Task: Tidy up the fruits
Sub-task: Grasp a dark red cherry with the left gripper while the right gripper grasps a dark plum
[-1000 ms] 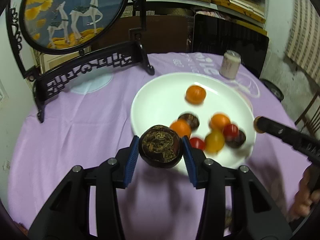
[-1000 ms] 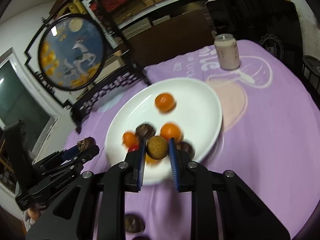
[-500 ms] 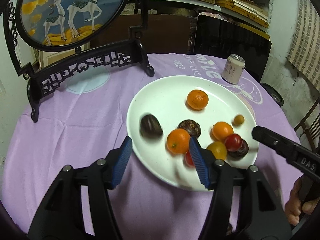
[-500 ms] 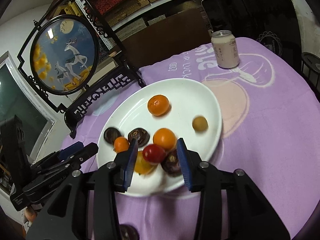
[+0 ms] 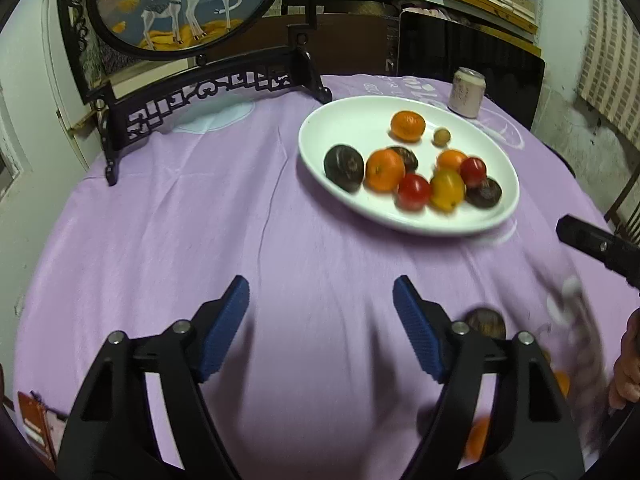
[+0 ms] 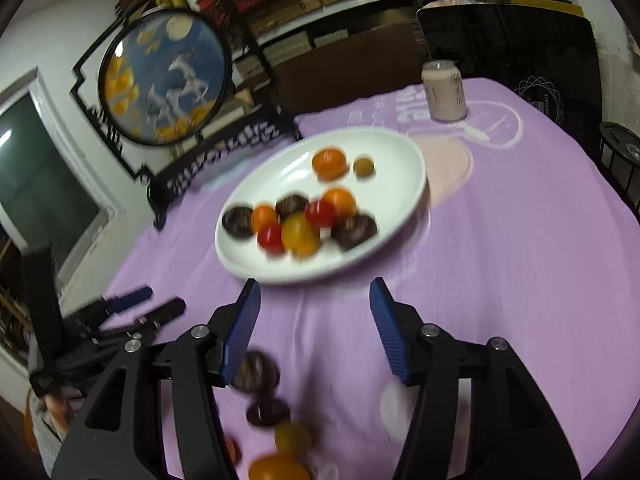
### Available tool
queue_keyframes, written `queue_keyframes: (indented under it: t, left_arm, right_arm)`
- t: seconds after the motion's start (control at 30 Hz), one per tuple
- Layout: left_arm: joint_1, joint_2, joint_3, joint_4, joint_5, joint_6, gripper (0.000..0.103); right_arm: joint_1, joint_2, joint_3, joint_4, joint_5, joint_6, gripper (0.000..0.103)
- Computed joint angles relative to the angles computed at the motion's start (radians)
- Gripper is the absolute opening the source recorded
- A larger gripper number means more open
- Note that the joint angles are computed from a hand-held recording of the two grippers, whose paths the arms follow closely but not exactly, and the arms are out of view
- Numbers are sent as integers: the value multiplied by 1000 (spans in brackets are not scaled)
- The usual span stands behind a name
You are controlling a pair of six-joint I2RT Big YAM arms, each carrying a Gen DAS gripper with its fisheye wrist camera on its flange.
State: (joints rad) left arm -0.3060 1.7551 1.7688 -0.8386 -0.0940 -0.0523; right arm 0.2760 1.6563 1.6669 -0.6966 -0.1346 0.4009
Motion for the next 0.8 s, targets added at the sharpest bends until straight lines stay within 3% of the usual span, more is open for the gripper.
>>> queue_keyframes:
  t: [0.23, 0.53, 0.8]
  left_arm:
    - [-12, -84, -115, 28, 40, 55, 82]
    - [-25, -127, -175, 6, 124, 129, 87]
    - [-27, -118, -178, -21, 134, 142, 88]
  right_arm:
    - [39, -11, -19, -51, 58, -88, 63]
    - [23, 0, -15, -66, 63, -45, 65]
    - [26, 4, -10, -75, 66, -56, 65]
